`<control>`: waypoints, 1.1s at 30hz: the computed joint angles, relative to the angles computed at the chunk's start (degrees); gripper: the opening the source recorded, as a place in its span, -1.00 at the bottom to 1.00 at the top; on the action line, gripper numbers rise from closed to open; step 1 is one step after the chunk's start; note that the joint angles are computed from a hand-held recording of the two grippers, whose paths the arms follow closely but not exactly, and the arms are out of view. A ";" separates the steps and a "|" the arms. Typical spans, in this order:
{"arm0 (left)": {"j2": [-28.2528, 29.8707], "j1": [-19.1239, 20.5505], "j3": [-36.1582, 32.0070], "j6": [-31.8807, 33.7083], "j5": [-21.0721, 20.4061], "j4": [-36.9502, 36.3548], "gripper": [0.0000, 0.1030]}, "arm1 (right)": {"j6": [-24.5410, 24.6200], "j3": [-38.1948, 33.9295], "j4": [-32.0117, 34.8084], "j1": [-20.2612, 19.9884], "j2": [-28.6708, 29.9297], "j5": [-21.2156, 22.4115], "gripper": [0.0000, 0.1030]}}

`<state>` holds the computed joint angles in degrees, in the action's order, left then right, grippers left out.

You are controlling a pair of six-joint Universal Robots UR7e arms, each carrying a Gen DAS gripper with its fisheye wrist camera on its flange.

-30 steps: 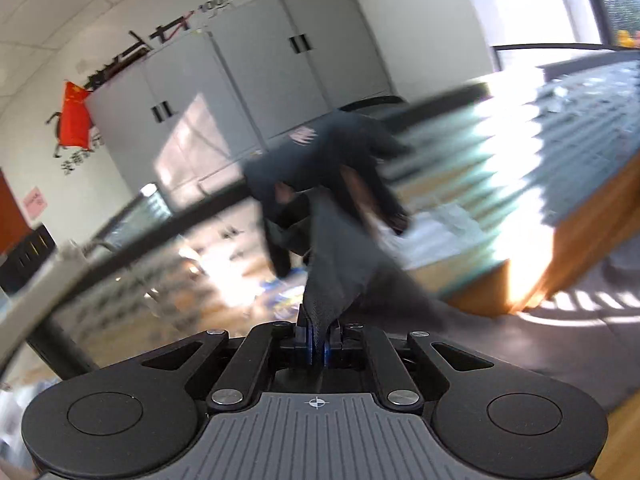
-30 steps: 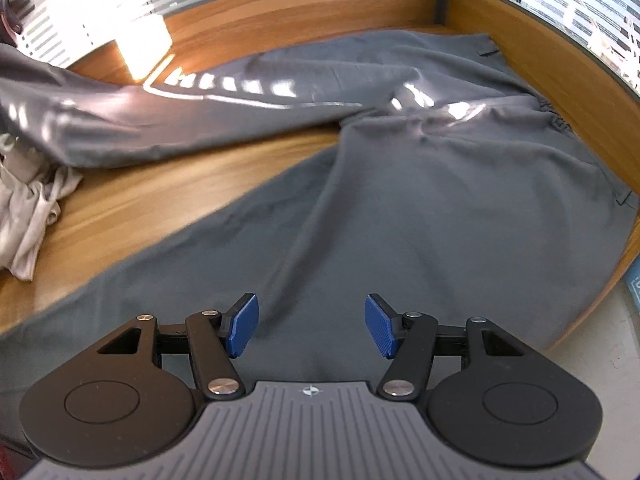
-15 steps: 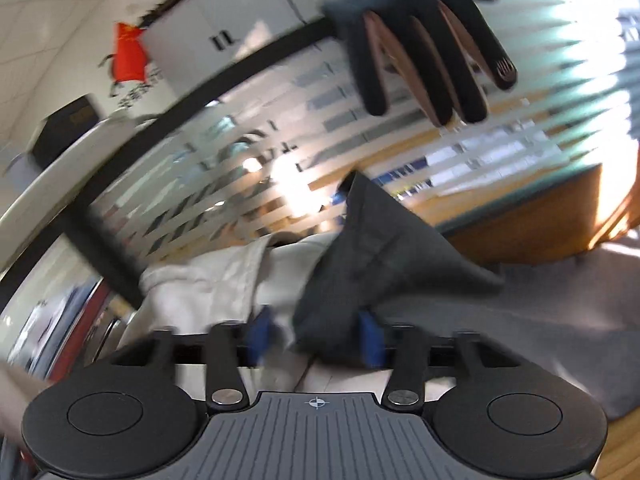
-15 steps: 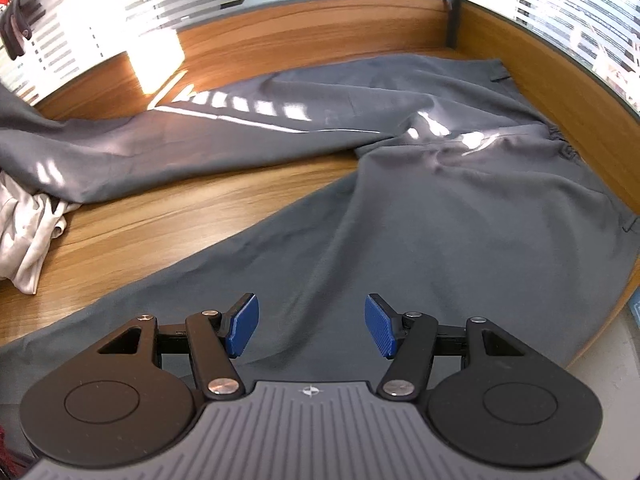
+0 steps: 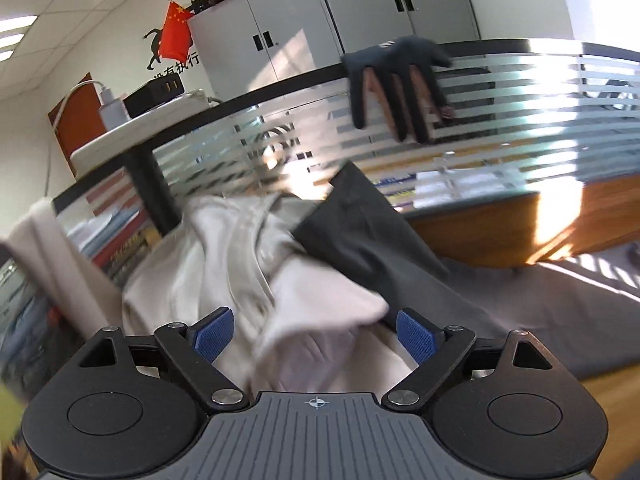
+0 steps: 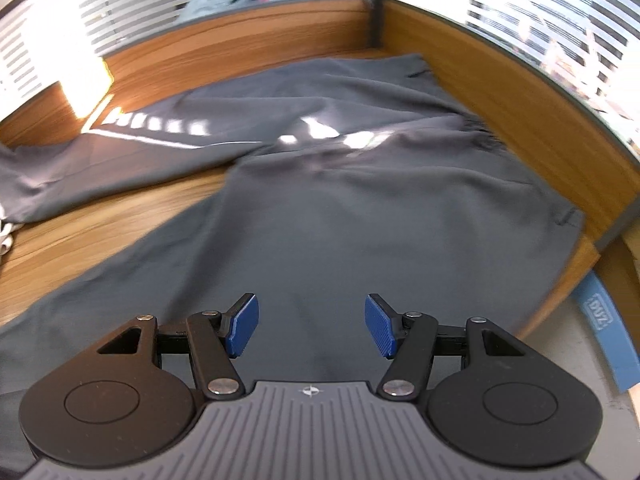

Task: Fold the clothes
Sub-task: 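Move the right gripper to the waistband corner of the grey trousers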

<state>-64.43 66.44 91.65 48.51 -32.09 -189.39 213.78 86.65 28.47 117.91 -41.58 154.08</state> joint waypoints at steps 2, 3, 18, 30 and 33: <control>-1.63 -1.49 4.73 -1.90 1.59 -1.36 0.74 | -1.07 3.55 -1.10 -1.24 -3.20 0.15 0.27; -2.30 -2.32 7.04 -3.36 2.59 -1.68 0.74 | -1.71 5.26 -1.66 -1.90 -4.82 0.20 0.27; -7.29 -17.33 34.06 -38.95 12.11 10.02 0.74 | -24.82 27.08 -15.13 -17.40 -31.10 -9.00 0.27; -8.54 -25.35 44.16 -61.29 4.81 24.42 0.75 | -26.47 29.72 -13.96 -28.20 -36.98 -22.30 0.08; -7.09 -26.55 45.95 -61.67 1.00 25.49 0.75 | -25.95 29.73 -14.11 -29.11 -37.27 -24.16 -0.24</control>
